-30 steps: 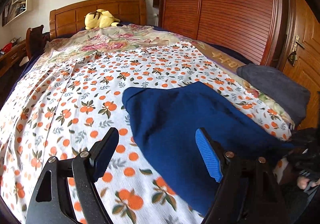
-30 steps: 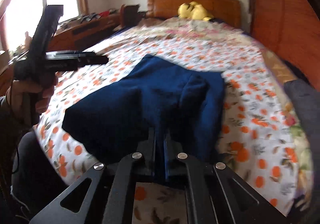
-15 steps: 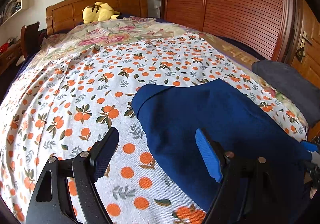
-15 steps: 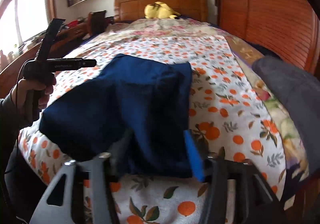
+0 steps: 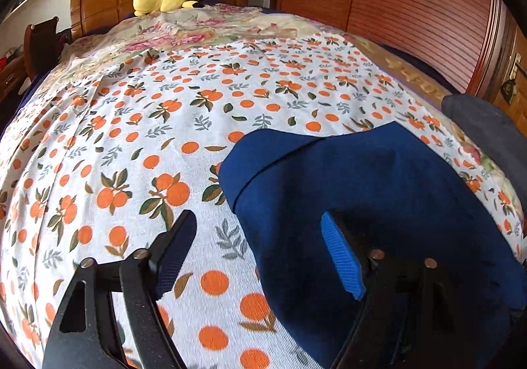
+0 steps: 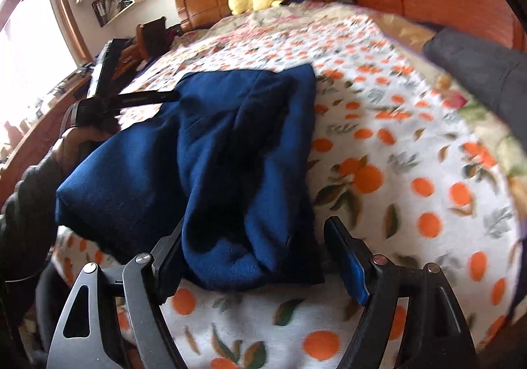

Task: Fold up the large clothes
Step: 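Close the left tool and the right tool on the folded jacket, lift it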

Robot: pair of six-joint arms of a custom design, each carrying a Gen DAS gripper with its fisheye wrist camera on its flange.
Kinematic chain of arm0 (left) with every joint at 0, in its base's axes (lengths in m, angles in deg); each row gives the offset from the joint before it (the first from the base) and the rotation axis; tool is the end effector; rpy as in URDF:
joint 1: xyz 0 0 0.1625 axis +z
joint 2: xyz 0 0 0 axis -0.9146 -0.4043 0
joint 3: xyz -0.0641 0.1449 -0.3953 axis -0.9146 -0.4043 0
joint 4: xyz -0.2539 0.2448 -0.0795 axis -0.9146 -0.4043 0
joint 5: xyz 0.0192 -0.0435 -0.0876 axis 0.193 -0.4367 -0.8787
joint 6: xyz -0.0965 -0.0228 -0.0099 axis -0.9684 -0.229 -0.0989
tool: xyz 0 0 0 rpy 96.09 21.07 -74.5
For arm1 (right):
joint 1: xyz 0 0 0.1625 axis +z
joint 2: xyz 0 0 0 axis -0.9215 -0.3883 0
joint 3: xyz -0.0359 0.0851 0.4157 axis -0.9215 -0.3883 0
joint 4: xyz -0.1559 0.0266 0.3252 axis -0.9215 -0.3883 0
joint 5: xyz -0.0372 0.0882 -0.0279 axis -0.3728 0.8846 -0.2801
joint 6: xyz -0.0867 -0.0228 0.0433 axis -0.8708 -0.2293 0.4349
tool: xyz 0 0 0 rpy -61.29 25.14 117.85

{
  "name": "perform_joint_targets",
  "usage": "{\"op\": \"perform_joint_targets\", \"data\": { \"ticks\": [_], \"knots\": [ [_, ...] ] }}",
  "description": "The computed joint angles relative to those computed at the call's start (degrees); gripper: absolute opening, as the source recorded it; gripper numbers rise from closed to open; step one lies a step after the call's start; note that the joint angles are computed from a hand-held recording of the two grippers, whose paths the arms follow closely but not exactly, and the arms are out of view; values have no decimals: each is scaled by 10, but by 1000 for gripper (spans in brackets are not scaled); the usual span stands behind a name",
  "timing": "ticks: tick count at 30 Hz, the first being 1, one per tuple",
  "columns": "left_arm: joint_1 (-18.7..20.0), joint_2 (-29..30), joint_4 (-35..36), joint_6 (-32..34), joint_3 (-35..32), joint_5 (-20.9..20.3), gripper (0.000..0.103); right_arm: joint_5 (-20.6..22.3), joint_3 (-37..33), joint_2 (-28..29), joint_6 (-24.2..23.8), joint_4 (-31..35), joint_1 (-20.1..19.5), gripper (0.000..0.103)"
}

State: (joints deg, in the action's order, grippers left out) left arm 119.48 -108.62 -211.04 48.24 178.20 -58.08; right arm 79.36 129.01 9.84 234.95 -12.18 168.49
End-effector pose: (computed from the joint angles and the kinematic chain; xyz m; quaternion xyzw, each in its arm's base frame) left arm -0.1263 -0.5085 0.0779 0.2082 0.8880 -0.2927 0.2871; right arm 0.1604 -0.2636 0.1191 0.2500 -0.9058 0.2964 0.1709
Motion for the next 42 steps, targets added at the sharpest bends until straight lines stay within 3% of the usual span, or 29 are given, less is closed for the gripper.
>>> {"op": "perform_joint_targets", "data": {
  "ticks": [3,5,10,12,15,20,27,33,42],
  "knots": [
    [17,2,19,-1,-17,-27,63,4,-4,14,-2,-5,5,76],
    [26,-2,32,-13,-25,-48,48,-3,-8,14,-4,4,4,72],
    [26,-4,56,-28,-33,-51,18,-46,-6,6,-17,12,-11,39],
    [18,-8,61,-33,-31,-39,11,-59,5,-6,-32,-3,-15,32],
    [-8,-16,41,-30,-14,-10,9,-84,21,-29,-49,-21,-25,29],
    [-68,-33,35,-27,6,33,8,-83,27,-64,-78,-31,-4,27],
    [-156,-12,6,-19,-15,80,8,-117,34,-205,-146,16,-33,26],
    [-198,49,30,-1,-126,65,8,-143,-2,-345,-226,120,-84,26],
    [-228,190,92,43,-385,9,8,-223,-115,-488,-292,267,-249,26]
  ]
}}
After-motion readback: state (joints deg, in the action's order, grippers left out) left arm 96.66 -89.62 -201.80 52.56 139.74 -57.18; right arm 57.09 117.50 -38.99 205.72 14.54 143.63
